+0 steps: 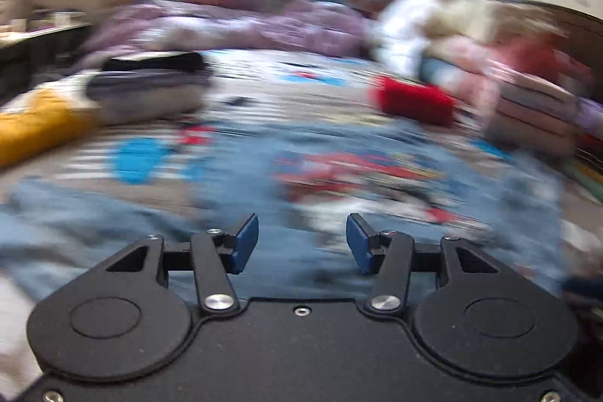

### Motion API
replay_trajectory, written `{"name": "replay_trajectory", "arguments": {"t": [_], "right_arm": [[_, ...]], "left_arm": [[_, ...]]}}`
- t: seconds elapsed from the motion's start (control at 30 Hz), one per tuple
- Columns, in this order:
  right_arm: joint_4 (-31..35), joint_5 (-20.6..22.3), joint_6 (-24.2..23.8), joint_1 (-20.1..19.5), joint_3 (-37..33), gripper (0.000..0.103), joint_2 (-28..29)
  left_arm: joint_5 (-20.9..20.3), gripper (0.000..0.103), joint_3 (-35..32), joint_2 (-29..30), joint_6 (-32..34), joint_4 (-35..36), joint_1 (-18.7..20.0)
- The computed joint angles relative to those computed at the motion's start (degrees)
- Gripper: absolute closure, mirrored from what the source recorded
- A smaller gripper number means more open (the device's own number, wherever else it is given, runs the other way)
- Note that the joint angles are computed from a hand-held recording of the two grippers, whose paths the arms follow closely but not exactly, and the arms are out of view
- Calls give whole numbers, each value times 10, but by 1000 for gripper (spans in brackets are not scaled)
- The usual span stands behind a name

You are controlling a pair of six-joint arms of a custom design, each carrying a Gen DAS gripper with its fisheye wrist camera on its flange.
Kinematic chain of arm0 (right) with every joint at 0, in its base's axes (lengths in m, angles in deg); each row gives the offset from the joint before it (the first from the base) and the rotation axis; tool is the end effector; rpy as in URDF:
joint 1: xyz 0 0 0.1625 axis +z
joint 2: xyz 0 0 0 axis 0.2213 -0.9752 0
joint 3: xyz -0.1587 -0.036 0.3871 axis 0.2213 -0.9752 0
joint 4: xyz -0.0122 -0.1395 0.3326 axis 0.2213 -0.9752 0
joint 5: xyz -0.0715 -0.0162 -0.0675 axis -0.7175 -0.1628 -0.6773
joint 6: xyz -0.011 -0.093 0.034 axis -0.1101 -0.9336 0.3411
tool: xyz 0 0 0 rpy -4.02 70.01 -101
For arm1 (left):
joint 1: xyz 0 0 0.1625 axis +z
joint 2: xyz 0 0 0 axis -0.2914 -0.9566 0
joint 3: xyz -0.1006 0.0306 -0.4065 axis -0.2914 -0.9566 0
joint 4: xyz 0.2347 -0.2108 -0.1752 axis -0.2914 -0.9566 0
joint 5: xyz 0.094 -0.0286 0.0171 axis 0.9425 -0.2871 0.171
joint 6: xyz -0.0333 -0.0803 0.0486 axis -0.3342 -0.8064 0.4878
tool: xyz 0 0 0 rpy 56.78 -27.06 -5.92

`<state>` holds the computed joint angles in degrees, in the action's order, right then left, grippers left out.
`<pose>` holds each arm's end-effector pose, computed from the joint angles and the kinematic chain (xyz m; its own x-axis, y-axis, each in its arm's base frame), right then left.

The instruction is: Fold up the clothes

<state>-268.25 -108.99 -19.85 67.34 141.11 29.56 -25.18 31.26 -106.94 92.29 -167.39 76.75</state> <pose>0.0634 -0.5004 0.1088 -0.4733 -0.5037 0.7227 -0.8809 0.2623 -0.3941 -0.1281 -0.5991 0.0922 -0.7531 0.2090 -0.6238 0.6361 0.4737 -0.6092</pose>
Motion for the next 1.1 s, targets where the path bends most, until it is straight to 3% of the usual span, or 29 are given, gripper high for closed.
{"name": "replay_trajectory", "arguments": {"t": [0.17, 0.27, 0.33, 0.4, 0.57, 0.67, 0.77, 0.9, 1.1], "right_arm": [[-9, -22, 59, -5, -29, 81, 8], [77, -87, 107, -2, -52, 72, -8], [79, -60, 121, -13, -45, 75, -18], [51, -32, 126, -22, -32, 75, -24], [53, -21, 190, -41, -30, 75, -45], [56, -14, 214, -49, -30, 75, -49], [59, -14, 222, -50, -31, 75, -49], [76, -21, 237, -48, -40, 75, -49], [108, -40, 252, -46, -53, 75, -49]], "left_arm": [[3, 52, -23, 48, 7, 70, -22], [42, 52, -39, 69, 28, 95, -28], [20, 52, -28, 50, -1, 98, -30], [2, 52, -11, 45, 8, 51, -37], [-22, 54, 25, 35, 20, 20, -60], [-60, 71, 49, 20, 24, 60, -72], [-106, 82, 65, 5, 30, 112, -73], [-119, 83, 84, -16, 31, 187, -80], [-66, 83, 69, 7, -15, 230, -78]]}}
